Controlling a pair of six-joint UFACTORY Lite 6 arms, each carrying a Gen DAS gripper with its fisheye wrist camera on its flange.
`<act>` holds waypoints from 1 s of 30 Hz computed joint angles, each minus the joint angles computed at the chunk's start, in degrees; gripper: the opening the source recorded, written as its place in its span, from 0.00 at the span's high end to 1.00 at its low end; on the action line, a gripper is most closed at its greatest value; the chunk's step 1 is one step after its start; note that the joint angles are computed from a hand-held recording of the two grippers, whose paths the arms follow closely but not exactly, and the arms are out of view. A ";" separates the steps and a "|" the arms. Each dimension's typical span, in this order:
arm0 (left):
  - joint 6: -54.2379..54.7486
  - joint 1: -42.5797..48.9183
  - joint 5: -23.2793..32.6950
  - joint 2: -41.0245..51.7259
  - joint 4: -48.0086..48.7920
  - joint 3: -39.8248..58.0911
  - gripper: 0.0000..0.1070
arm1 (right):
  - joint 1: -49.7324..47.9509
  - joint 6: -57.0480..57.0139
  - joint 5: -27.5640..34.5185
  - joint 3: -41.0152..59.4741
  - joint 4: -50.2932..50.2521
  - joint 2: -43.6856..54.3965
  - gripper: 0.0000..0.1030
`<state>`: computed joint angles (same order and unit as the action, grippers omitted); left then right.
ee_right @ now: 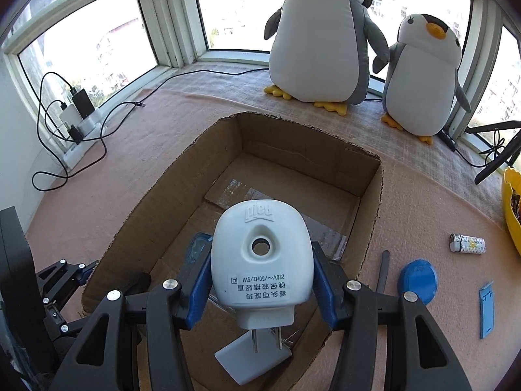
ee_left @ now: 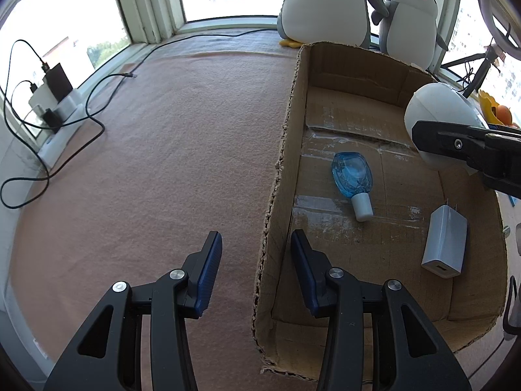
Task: Organize rigid objects
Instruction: 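Carry the repeller into the box and open the right gripper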
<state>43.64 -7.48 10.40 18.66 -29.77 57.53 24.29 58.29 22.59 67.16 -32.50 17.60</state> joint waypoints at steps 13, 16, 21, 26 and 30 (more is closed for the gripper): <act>-0.17 -0.02 -0.03 0.02 0.14 0.02 0.60 | -0.08 -4.00 0.63 4.56 2.17 5.51 0.50; 0.25 0.04 0.01 0.16 -0.23 0.14 0.60 | 0.08 -3.22 1.00 4.24 1.17 4.82 0.41; 0.40 -0.17 -0.35 0.88 -0.56 0.54 0.60 | -0.06 -2.70 1.16 3.47 0.63 3.23 0.39; 0.52 -0.19 -0.44 1.02 -0.59 0.63 0.60 | -0.90 -3.64 0.42 1.44 2.20 0.84 0.39; 0.76 0.01 -0.28 1.28 -0.57 1.06 0.60 | -1.47 -3.33 -0.37 -2.05 2.36 -3.29 0.39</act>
